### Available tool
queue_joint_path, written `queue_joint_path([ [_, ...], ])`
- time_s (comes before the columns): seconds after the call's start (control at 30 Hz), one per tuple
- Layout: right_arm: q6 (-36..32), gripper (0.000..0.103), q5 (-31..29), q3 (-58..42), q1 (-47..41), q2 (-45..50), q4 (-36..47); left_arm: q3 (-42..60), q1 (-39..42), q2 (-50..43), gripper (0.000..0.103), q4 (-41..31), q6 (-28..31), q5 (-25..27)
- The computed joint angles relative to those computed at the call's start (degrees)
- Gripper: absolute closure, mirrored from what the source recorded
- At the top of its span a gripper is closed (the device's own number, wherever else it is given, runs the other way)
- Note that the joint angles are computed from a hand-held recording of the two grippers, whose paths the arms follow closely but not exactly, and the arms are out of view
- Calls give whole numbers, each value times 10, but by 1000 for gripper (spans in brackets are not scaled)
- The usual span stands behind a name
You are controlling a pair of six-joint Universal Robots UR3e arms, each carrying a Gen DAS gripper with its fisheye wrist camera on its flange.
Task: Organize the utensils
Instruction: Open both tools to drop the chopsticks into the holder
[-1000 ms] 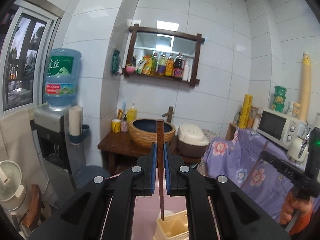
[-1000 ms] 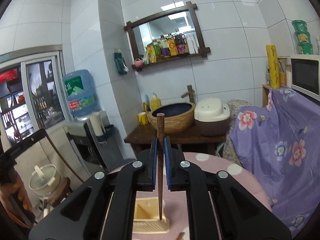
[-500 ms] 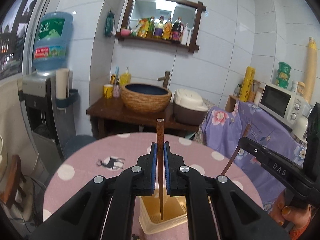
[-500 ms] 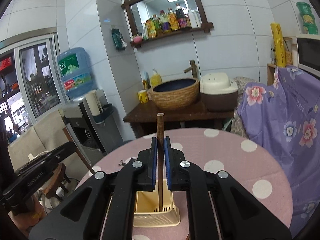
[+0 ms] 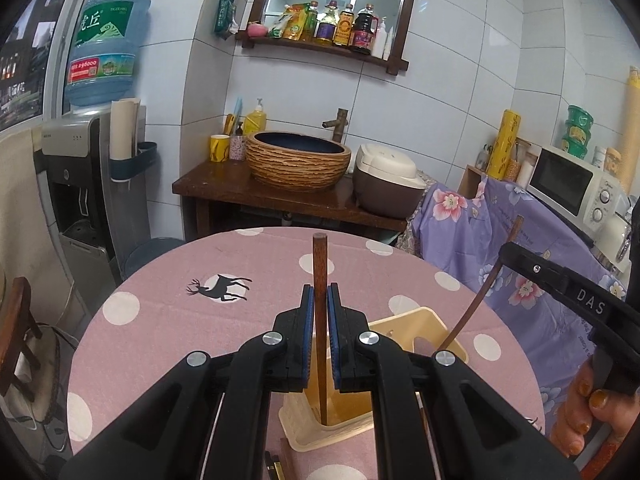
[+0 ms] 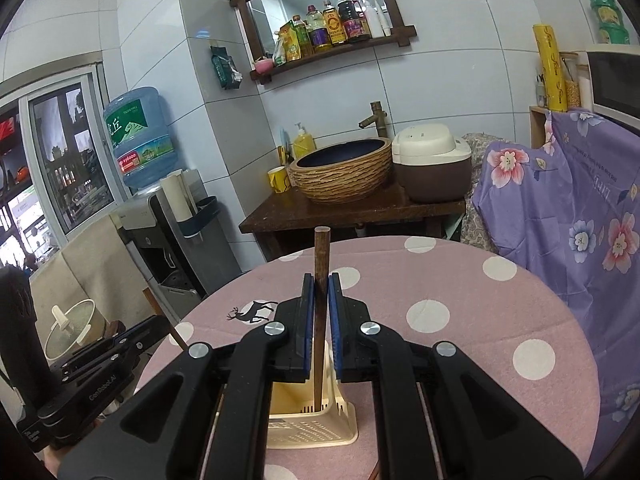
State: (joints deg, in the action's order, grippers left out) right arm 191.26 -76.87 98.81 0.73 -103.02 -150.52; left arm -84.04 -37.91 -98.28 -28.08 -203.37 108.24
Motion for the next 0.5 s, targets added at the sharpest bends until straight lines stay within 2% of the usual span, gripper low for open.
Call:
queue_joint_path([
  [0.03, -4, 95, -3, 4, 4, -2, -6, -1, 0, 2, 92, 0, -1, -2],
  [0.1, -9, 86, -14, 11, 13, -7, -17, -8, -5, 8, 73, 5, 1, 2],
  [0.13, -9, 70, -16, 20, 15, -14, -27, -12, -11, 9, 56, 13, 2, 12],
  [0.17, -8, 50, -18, 32, 15, -23, -40, -19, -20, 12, 45, 24, 5, 26],
  [0.2, -8, 46, -24, 44, 17, -33, -53, -23, -28, 13, 43, 32, 10, 39],
  [0.3, -16, 46, -46, 69, 29, -62, -62, -40, -50, 27, 33, 41, 22, 61],
  [0.37, -15, 45, -46, 92, 25, -92, -57, -71, -65, 45, 18, 60, 18, 74],
  [0.43, -15, 41, -46, 120, 21, -124, -49, -106, -80, 61, 9, 81, 9, 87],
  [0.5, -22, 38, -54, 147, 22, -156, -30, -140, -97, 74, 6, 90, -1, 111],
])
